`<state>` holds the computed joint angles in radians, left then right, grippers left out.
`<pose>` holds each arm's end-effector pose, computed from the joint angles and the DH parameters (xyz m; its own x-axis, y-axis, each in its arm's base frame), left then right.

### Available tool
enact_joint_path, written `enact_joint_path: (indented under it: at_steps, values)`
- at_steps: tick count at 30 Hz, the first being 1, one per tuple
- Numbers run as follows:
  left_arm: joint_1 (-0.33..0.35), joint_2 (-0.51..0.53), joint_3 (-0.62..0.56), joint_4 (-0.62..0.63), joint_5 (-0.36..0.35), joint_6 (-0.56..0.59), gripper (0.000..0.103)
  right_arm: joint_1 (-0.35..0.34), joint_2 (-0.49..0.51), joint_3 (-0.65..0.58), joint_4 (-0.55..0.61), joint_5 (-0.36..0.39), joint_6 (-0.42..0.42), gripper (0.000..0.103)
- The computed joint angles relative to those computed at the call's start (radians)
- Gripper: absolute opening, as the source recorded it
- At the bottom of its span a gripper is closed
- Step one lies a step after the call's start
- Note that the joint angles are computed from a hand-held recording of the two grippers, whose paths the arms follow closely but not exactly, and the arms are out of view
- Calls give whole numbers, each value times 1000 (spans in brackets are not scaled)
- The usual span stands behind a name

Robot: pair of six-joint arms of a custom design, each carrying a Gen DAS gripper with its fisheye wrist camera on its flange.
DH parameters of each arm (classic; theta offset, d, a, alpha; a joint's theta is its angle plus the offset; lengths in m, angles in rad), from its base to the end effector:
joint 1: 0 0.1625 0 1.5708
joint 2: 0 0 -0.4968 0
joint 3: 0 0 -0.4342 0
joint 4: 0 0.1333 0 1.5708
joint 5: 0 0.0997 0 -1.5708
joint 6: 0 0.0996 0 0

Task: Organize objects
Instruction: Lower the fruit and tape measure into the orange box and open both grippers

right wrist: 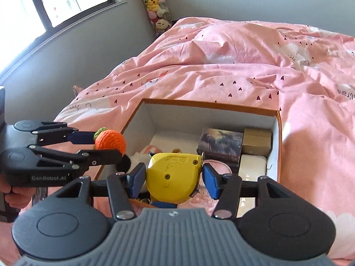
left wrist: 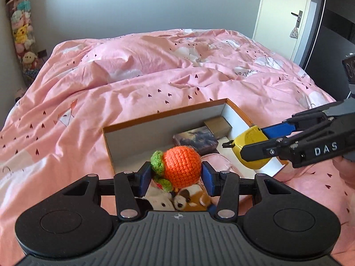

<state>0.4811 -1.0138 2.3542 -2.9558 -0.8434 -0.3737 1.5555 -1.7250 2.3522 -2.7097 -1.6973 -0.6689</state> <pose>-0.3196 -0.3919 0.0916 -0.6695 0.4349 -0.6021 0.6887 0.6671 -0.2840 0.1144 -0.4124 0.3613 -0.7857 -0.4803 0.3900 -0.6040 0.7317 -0.3159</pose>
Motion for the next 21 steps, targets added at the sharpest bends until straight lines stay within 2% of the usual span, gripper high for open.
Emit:
enact_joint_path:
  at_steps: [3, 8, 11, 13, 16, 21]
  values:
    - [48, 28, -48, 8, -3, 118, 54, 6, 91, -49, -32, 5, 89, 58]
    - [119, 111, -131, 115, 23, 250, 54, -9, 238, -124, -33, 47, 210, 58]
    - [141, 148, -160, 168, 49, 331, 54, -13, 322, -158, -40, 44, 281, 58]
    - [158, 168, -185, 225, 79, 344, 54, -13, 375, -182, -42, 25, 316, 58]
    - [184, 187, -207, 249, 96, 382, 54, -4, 442, -212, -57, -28, 331, 58]
    - [223, 213, -242, 267, 85, 463, 54, 11, 512, -244, -76, -83, 302, 58]
